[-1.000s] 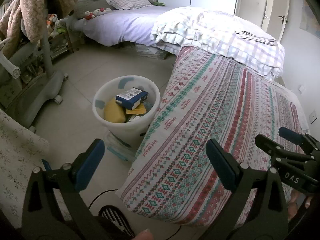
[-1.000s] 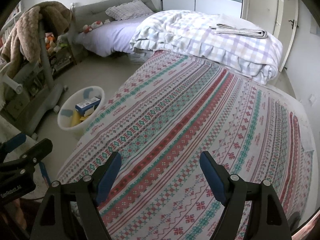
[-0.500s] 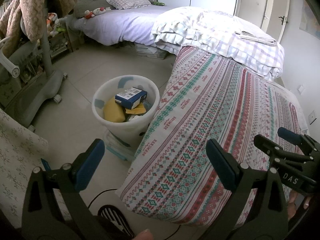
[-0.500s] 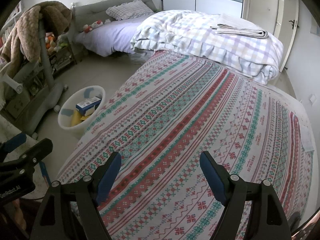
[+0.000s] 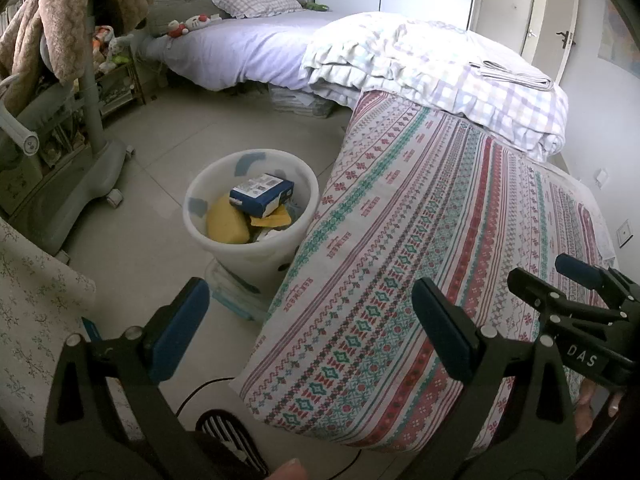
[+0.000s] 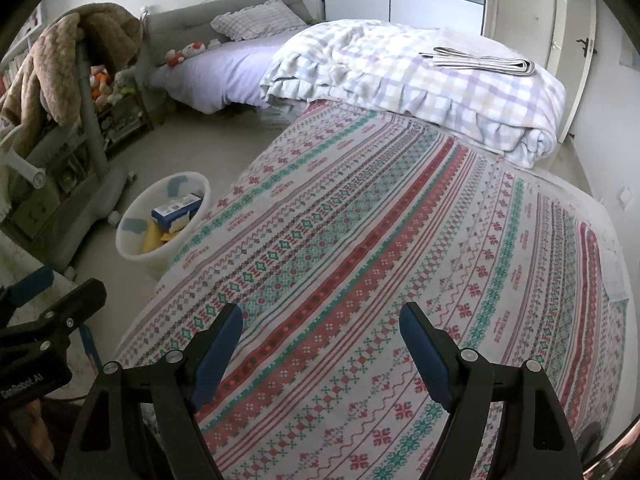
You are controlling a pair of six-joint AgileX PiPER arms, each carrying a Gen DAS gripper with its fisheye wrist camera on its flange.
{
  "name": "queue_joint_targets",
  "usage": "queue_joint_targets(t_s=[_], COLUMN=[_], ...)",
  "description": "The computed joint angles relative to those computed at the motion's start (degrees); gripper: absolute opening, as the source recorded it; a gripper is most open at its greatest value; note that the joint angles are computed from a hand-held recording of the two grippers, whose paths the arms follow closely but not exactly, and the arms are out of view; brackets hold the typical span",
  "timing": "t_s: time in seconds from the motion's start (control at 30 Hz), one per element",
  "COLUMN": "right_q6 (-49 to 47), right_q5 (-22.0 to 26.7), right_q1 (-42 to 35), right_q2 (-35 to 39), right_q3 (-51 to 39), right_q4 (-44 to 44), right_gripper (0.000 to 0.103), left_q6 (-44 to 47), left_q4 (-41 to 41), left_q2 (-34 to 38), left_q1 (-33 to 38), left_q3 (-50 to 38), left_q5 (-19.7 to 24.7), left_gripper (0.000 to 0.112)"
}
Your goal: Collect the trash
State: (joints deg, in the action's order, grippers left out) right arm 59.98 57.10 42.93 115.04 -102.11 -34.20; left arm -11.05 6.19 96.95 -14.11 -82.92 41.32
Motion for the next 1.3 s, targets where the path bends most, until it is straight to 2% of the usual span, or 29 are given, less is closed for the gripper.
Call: queue_joint_targets(t_s=[1.3], right_q6=[-0.09], right_q5=[0.09], right_q1=[-0.13], right_q2=[0.19], right_q3=[-0.14], right_q4=[-0.36], right_gripper=[0.082], left_q6=[1.77], left_q4=[-1.95], left_q2=[0.25], left_q1=[0.57], left_q3=[-0.12], left_q5=[0.14], left_gripper=[0.101])
